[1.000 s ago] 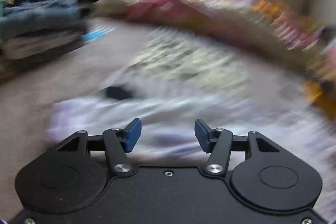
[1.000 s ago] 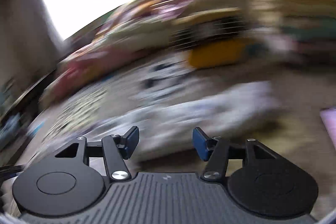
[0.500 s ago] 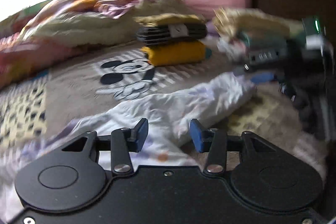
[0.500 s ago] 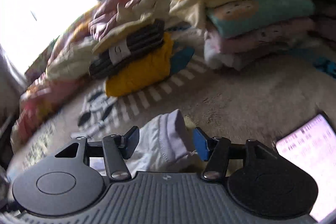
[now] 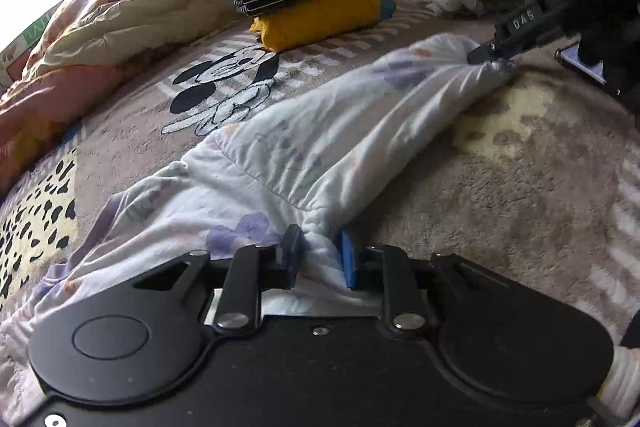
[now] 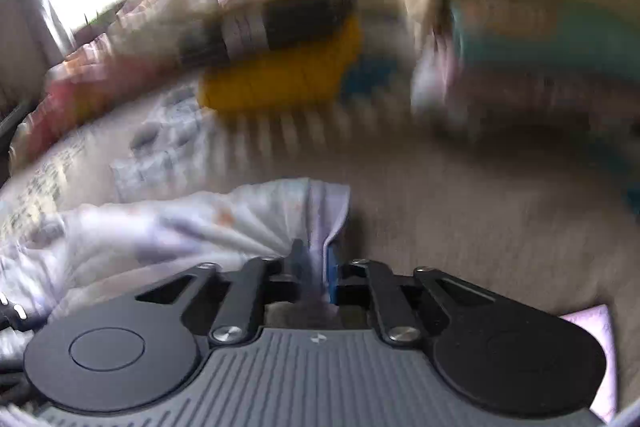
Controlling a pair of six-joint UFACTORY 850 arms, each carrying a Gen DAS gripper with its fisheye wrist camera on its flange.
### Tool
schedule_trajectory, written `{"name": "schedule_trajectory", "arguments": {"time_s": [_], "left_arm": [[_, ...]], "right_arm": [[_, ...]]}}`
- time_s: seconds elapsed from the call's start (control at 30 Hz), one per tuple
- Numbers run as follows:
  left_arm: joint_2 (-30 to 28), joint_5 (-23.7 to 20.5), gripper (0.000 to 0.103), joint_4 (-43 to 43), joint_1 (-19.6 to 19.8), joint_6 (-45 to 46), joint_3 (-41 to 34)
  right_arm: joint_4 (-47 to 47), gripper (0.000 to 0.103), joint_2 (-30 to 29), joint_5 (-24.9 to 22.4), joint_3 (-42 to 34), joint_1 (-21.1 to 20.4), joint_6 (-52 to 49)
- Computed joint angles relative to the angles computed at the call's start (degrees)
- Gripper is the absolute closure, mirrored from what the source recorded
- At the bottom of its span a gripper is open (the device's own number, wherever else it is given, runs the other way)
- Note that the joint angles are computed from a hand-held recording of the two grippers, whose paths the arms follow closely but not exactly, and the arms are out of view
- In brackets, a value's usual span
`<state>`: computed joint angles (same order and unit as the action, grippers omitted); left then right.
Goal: Fold clothes
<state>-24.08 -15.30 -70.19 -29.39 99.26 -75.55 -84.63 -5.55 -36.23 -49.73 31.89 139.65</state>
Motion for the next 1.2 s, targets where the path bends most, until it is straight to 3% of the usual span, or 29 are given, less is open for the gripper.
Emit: {"name": "schedule_trajectory", "arguments": {"time_s": [0.03, 0.07, 0.13, 0.2, 0.27, 0.4, 0.5, 0.63, 0.77, 0.87, 0.93, 1.03, 1.1, 1.2], "left_arm": [[0.8, -1.4, 0.080, -2.1, 0.7, 0.6, 0.4], [1.9, -2.5, 0.079, -3.8, 1.6, 0.5, 1.0], [3.5, -4.6, 0.079, -7.1, 3.8, -0.8, 1.8], [4.7, -6.6, 0.074, -8.3, 6.7, -5.4, 2.2], [5.7, -7.5, 0.072, -7.2, 9.6, -12.0, 2.5], [9.6, -7.1, 0.062, -4.1, 15.0, -18.8, 5.7], [14.1, -5.6, 0.062, 1.9, 18.3, -19.9, 9.6], [19.6, -8.6, 0.062, 9.5, 21.8, -19.2, 13.7], [22.7, -12.6, 0.061, 16.0, 21.6, -17.7, 17.5], [24.8, -12.7, 0.057, 18.1, 20.0, -12.3, 21.5], [26.7, -10.8, 0.053, 20.5, 18.5, -7.2, 24.6], [28.5, -6.5, 0.052, 23.0, 16.5, -2.7, 28.1], [29.0, -1.9, 0.052, 22.5, 15.4, 0.8, 29.8], [29.9, -0.9, 0.053, 18.8, 15.2, 5.7, 30.7]], "right_arm": [[1.7, 0.066, 0.1, -1.2, -0.3, 0.5, -1.2], [2.8, 0.061, 0.5, -4.7, -0.7, 1.8, -2.5], [3.8, 0.057, 0.5, -11.2, -2.1, 4.3, -5.5], [1.6, 0.057, 0.3, -14.8, -3.2, 6.2, -6.7], [-2.2, 0.057, -0.3, -12.9, -4.6, 6.9, -7.3], [-10.9, 0.060, -2.9, -3.0, -8.6, 8.4, -4.6], [-18.7, 0.082, -4.3, 5.6, -10.8, 9.6, 0.5], [-17.0, 0.081, -5.8, 9.6, -13.3, 13.9, -7.4], [-8.4, 0.081, -5.9, 14.2, -13.1, 16.8, -19.6], [0.7, 0.078, -6.2, 16.7, -12.7, 19.2, -32.5], [2.9, 0.065, -6.2, 17.6, -12.2, 21.5, -39.2], [6.7, 0.057, -7.7, 14.0, -13.6, 24.8, -52.4], [10.0, 0.058, -9.4, 12.6, -15.4, 25.5, -59.2], [13.0, 0.062, -11.9, 11.4, -17.9, 25.6, -63.4]]}}
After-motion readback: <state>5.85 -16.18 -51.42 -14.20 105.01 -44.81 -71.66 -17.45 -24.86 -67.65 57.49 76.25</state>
